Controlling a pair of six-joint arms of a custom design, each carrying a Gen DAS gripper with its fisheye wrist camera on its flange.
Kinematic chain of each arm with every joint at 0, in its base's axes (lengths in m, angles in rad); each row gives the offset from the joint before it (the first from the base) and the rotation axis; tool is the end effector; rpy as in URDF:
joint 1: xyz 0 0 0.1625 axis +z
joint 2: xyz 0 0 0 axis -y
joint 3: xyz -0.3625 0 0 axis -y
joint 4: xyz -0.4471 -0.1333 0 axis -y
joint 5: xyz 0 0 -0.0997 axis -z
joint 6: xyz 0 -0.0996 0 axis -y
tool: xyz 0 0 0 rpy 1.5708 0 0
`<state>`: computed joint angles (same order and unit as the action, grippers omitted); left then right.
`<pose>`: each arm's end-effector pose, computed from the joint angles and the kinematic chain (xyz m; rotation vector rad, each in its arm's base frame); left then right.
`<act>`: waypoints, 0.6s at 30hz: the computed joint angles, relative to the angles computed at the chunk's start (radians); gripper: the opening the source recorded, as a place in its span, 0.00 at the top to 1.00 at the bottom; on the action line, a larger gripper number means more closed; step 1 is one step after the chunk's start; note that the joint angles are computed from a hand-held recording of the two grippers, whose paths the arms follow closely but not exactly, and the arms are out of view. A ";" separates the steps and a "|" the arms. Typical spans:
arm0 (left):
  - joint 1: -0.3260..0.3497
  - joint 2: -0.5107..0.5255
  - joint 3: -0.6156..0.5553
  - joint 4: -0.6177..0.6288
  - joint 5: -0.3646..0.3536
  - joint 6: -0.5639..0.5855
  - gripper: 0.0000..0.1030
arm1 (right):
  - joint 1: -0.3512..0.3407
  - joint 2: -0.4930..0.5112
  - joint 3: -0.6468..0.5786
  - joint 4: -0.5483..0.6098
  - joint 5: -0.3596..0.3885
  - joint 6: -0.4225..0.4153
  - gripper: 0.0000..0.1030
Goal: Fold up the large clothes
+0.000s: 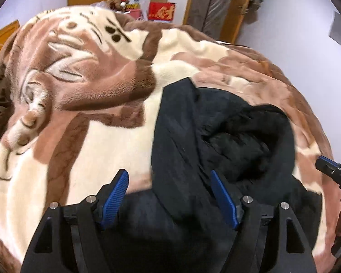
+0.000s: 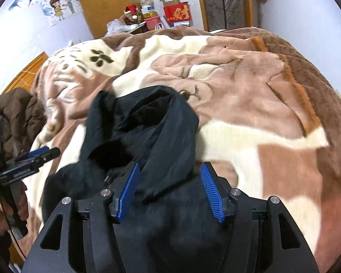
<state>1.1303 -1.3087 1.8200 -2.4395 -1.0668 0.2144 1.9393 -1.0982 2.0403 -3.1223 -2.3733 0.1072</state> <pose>-0.0951 -0.6271 0.2470 0.7300 2.5292 -0.5483 0.2554 -0.4902 0.1240 -0.0047 -2.3552 0.9469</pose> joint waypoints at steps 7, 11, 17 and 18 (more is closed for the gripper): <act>0.042 0.212 -0.161 -0.044 0.002 0.016 0.26 | -0.101 0.083 -0.126 -0.007 0.068 -0.069 0.45; 0.057 0.256 -0.182 -0.049 -0.023 0.022 0.59 | -0.134 0.118 -0.173 0.053 0.090 -0.045 0.50; 0.035 0.153 -0.071 -0.137 -0.069 0.081 0.91 | -0.078 0.092 -0.125 -0.055 0.100 -0.082 0.93; 0.029 0.119 -0.046 -0.144 -0.085 0.078 0.91 | -0.067 0.077 -0.107 -0.075 0.107 -0.079 0.93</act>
<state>1.1593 -1.1900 1.7738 -2.5833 -1.1515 0.2921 1.8719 -1.0211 1.9331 -3.1972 -2.2661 0.0278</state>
